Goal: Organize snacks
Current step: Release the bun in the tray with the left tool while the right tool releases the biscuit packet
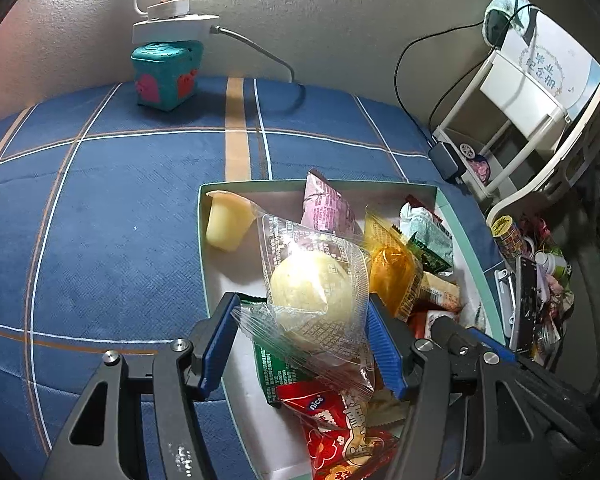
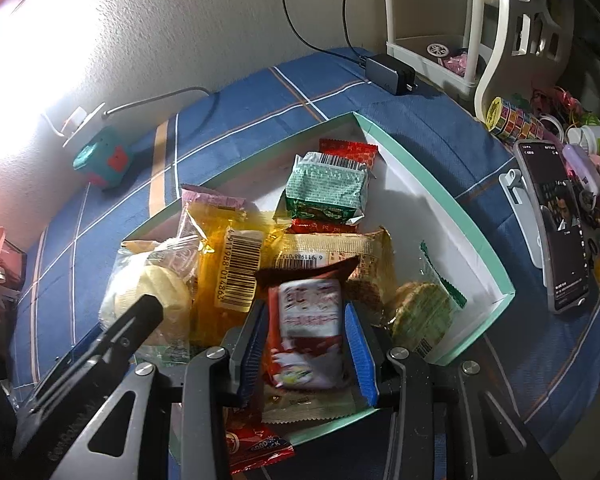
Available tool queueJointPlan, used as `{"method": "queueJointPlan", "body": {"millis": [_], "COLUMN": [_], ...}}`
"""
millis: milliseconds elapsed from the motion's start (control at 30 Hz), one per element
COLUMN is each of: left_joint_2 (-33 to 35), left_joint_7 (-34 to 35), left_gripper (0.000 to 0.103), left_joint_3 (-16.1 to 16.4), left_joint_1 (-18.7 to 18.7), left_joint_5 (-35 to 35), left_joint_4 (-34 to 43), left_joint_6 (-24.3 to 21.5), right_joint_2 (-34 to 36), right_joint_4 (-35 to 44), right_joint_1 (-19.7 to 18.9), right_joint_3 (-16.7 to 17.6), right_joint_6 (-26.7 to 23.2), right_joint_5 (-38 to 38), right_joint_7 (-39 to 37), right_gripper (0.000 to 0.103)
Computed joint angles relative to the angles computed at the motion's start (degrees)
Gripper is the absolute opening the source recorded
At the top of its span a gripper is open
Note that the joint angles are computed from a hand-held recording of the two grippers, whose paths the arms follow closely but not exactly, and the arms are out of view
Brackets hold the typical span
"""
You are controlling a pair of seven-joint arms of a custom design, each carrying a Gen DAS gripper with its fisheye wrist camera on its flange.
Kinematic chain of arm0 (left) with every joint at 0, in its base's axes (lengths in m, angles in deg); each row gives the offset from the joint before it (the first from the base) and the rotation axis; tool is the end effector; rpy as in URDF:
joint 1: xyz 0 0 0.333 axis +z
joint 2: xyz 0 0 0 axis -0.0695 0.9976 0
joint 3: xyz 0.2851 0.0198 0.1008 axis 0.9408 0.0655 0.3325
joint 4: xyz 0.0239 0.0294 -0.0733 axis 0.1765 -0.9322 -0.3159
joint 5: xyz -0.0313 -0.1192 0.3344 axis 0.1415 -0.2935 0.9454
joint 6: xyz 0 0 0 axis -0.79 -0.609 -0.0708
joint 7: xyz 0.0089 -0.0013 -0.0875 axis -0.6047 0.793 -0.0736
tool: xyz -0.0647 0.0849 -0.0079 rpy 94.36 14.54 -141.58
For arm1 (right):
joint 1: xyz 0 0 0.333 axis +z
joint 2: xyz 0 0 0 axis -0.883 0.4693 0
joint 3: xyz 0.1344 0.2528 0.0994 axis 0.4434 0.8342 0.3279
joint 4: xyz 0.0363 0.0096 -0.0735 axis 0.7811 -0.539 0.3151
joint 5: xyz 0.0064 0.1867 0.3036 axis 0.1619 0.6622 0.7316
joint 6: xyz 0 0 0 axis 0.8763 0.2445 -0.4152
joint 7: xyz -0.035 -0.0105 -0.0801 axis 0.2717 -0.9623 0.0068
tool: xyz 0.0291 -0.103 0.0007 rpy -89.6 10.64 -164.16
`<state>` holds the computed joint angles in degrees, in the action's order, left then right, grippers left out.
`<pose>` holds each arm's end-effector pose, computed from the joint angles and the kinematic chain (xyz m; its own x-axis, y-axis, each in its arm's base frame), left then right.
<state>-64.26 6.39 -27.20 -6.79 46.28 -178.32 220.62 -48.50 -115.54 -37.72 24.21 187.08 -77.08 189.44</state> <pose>0.5808 -0.0951 0.4817 0.0324 -0.9526 0.3024 -0.8493 -0.1857 -0.4941 0.5944 0.3147 0.4973 -0.1345 -0.9752 -0.1758 -0.8870 0.1976 -0.4174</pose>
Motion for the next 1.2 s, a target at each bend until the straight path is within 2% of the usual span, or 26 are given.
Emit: {"method": "queueJointPlan", "body": {"millis": [200,467,633,867,1000,1200], "left_joint_2": [-0.14,-1.4,-2.1,-2.45,-2.2,-2.3], "left_joint_7": [-1.12,-0.07,1.62,0.73,0.07,0.44], "left_gripper": [0.066,0.067,0.076,0.076,0.084,0.086], "left_joint_3": [0.36,0.26,0.16,0.42,0.67,0.94], "left_joint_1": [0.13,0.7,1.05,1.06,1.47,2.18], "left_joint_5": [0.96,-1.25,-3.76,-3.56,-4.14,-5.79], "left_joint_4": [0.65,0.78,0.79,0.77,0.8,0.27], "left_joint_6": [-1.92,-3.55,-4.62,-4.97,-5.91,-5.74], "right_joint_2": [-0.31,-0.52,-0.56,-0.52,-0.09,0.23], "right_joint_4": [0.08,0.13,0.1,0.18,0.74,1.01], "right_joint_1": [0.21,0.36,0.44,0.55,0.67,0.72], "right_joint_3": [-0.06,0.09,0.13,0.16,0.22,0.27], "right_joint_6": [-1.32,-1.82,-1.95,-2.29,-2.68,-2.9], "right_joint_5": [-0.42,-0.68,-0.66,-0.71,-0.64,-0.43], "right_joint_7": [0.02,-0.42,-0.68,-0.86,-1.23,-1.84], "right_gripper": [0.044,0.044,0.044,0.044,0.044,0.044]}}
